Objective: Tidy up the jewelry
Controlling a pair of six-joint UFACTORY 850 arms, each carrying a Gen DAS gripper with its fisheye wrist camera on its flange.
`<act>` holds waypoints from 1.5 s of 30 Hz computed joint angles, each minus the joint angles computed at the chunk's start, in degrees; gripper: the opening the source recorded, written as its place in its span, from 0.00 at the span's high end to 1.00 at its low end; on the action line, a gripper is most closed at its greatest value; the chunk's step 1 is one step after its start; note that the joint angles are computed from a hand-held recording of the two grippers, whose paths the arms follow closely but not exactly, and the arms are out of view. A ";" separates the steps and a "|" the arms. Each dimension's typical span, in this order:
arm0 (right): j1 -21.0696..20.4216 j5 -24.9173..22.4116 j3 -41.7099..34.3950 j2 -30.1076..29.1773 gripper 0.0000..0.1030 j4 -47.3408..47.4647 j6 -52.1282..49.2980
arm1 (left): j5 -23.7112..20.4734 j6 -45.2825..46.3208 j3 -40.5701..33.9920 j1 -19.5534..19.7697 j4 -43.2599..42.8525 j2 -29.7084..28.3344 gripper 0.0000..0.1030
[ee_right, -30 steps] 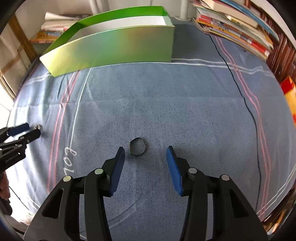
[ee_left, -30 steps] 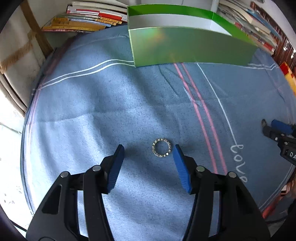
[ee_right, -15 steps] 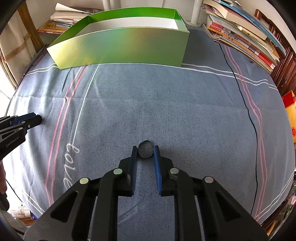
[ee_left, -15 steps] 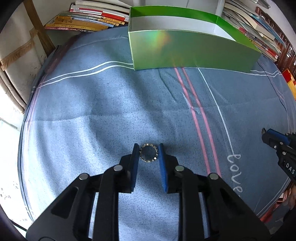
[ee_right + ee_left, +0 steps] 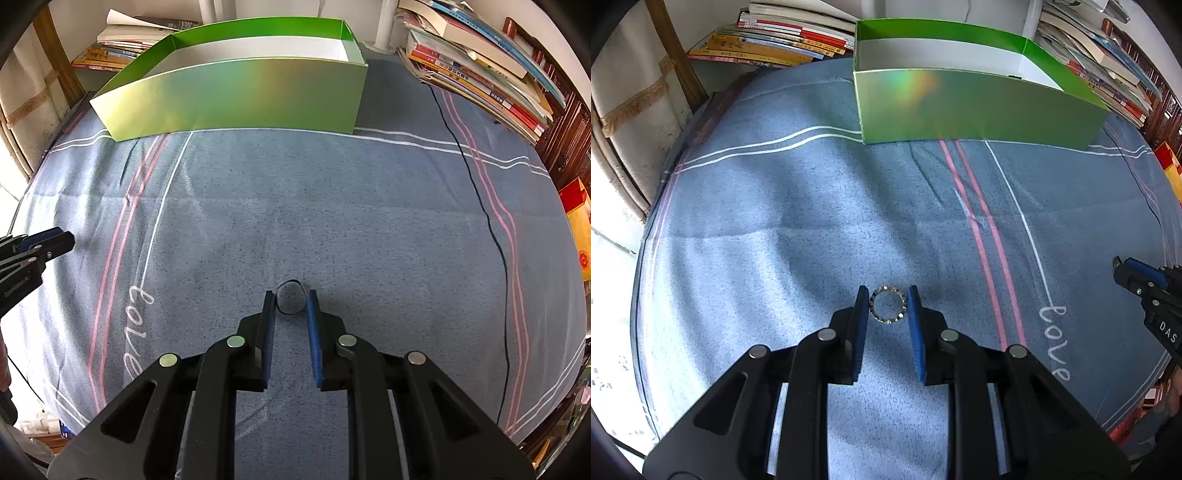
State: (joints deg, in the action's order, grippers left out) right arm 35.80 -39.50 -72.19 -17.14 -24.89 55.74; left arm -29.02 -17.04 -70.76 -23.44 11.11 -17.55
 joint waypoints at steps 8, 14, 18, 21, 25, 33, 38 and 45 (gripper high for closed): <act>-0.44 -2.91 -5.79 -1.73 0.83 -0.92 -5.10 | 1.46 -19.69 1.53 -0.26 17.94 4.22 0.79; -3.20 -0.89 -15.66 -4.90 0.83 -3.97 -6.11 | 1.08 -15.20 -8.40 0.63 12.23 -0.48 0.79; -5.70 0.94 -23.11 -8.44 0.83 -4.86 -5.45 | -0.20 -9.74 -21.26 -0.02 7.83 -8.01 0.79; -7.06 1.18 -26.37 -11.02 0.83 -4.62 -6.19 | -2.69 -6.40 -31.38 -1.12 6.06 -14.53 0.79; -8.89 0.05 -29.77 -14.84 0.83 -1.18 -9.60 | -6.89 -1.88 -42.21 -2.07 2.48 -21.96 0.79; -10.48 0.23 -31.13 -17.60 0.59 3.79 -11.56 | -10.86 -3.17 -46.87 -3.01 4.05 -26.77 0.65; -9.56 0.21 -30.10 -16.49 0.46 1.68 -9.39 | -9.33 -8.66 -42.75 -2.86 8.82 -23.97 0.37; -6.99 -2.31 -28.32 -13.53 0.29 -3.91 -4.06 | -6.94 -16.81 -33.25 -3.08 17.01 -15.41 0.21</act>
State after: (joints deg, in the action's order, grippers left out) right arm 28.81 -41.81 -100.51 -30.67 -28.79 51.68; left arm -35.96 -33.85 -104.01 -26.52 28.12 -32.96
